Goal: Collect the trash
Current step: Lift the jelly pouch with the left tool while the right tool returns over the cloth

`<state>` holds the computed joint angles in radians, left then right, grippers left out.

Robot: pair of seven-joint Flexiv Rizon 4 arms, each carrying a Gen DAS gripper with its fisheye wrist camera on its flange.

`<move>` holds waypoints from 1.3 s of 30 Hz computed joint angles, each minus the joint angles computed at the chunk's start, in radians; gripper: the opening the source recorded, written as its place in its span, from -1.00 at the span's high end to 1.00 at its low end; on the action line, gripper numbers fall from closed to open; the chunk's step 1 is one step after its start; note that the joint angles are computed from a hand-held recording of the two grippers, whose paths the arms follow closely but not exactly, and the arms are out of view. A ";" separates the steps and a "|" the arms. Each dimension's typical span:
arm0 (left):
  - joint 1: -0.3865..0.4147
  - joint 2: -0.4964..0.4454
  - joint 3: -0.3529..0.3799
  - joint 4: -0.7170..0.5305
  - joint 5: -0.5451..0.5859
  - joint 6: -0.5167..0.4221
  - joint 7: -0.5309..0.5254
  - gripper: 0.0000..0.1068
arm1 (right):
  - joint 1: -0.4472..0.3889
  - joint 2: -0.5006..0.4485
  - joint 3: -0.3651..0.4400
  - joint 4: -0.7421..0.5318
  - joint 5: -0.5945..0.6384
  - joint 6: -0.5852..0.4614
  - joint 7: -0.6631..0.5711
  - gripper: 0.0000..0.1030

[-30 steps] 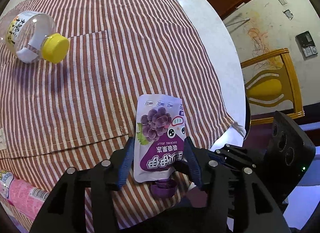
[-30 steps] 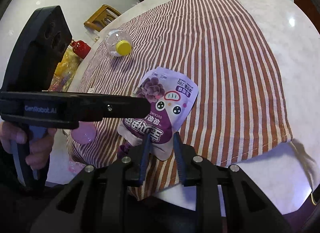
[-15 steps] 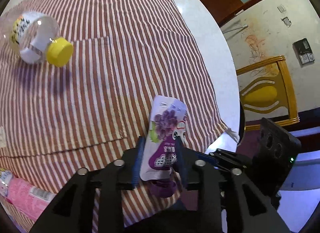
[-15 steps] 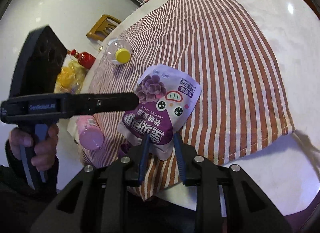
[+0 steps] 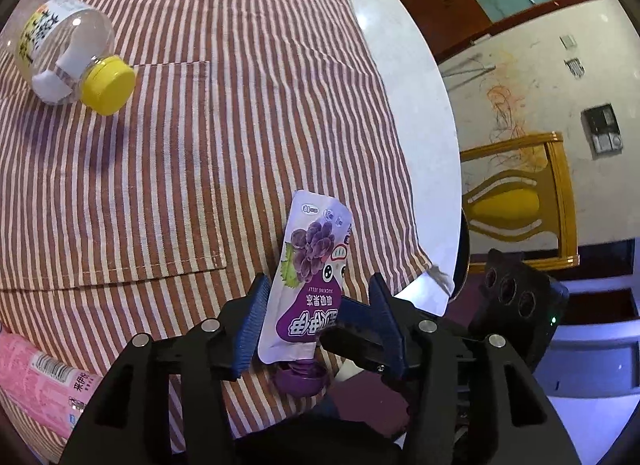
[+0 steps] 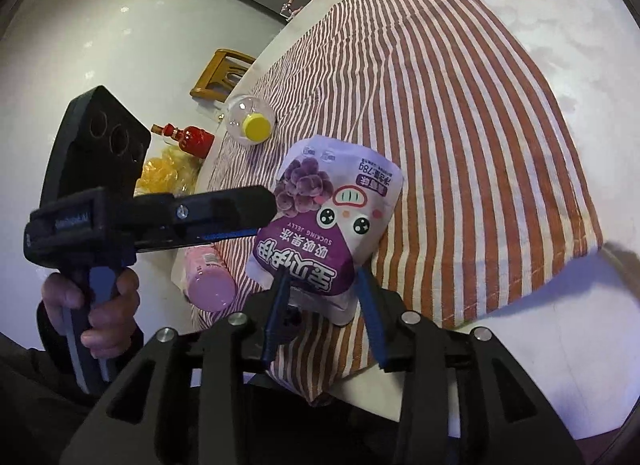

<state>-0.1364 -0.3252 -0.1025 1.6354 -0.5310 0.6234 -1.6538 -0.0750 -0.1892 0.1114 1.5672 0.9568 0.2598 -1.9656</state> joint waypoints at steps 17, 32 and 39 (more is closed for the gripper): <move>0.004 0.002 -0.012 0.006 -0.053 0.000 -0.045 -0.07 | 0.234 0.115 0.063 0.150 -0.438 0.393 0.032 -0.66; 0.007 -0.008 -0.030 0.029 -0.189 -0.007 0.022 -0.08 | 0.183 0.110 0.019 0.128 -0.223 0.346 -0.048 -0.34; -0.004 -0.045 -0.015 0.003 -0.087 -0.029 -0.027 0.63 | 0.175 0.085 0.028 0.097 -0.204 0.331 -0.027 -0.42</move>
<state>-0.1404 -0.3706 -0.1179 1.6381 -0.6184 0.5944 -1.6809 0.1003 -0.1037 0.1392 1.6644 0.7526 0.5905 -1.9924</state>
